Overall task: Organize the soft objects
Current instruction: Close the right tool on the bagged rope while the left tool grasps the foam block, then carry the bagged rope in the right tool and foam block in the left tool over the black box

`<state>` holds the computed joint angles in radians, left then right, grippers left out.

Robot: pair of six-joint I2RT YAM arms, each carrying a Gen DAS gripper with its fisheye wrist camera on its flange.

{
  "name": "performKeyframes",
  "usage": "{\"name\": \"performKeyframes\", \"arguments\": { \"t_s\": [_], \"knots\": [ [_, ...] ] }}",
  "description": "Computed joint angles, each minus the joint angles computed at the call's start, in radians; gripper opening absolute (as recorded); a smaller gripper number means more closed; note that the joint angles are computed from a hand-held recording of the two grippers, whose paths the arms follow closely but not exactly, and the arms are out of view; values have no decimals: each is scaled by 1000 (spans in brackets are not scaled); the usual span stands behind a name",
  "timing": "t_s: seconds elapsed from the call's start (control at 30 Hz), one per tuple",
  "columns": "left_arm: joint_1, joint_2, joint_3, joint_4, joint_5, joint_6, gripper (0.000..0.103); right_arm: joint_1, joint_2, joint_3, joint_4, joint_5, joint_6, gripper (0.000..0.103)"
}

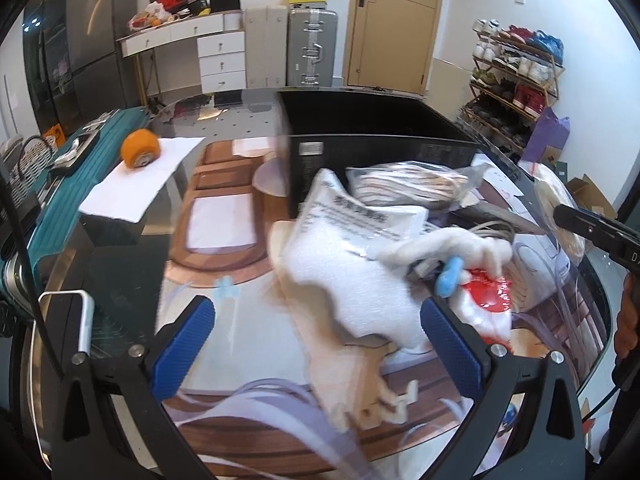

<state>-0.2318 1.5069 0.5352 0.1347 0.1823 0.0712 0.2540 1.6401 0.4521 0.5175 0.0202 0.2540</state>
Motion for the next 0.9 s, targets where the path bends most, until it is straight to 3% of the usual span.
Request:
{"name": "performKeyframes", "arguments": {
  "t_s": [0.23, 0.3, 0.4, 0.47, 0.67, 0.9],
  "knots": [
    [-72, 78, 50, -6, -43, -35, 102, 9, -4, -7, 17, -6, -3, 37],
    [-66, 97, 63, -11, -40, -35, 91, 11, -2, -8, 21, -5, -2, 37],
    [-30, 109, 58, -3, 18, -33, 59, 17, 4, -6, 26, -8, -5, 37],
    [-10, 94, 36, 24, 36, -36, 51, 19, 9, -1, 26, -10, -9, 37],
    [26, 11, -42, 75, 74, 10, 49, 42, 18, 9, 14, 7, -15, 37],
    [68, -87, -70, 57, 111, 28, 49, 94, 10, 21, 5, 54, -11, 37]
  ]
}}
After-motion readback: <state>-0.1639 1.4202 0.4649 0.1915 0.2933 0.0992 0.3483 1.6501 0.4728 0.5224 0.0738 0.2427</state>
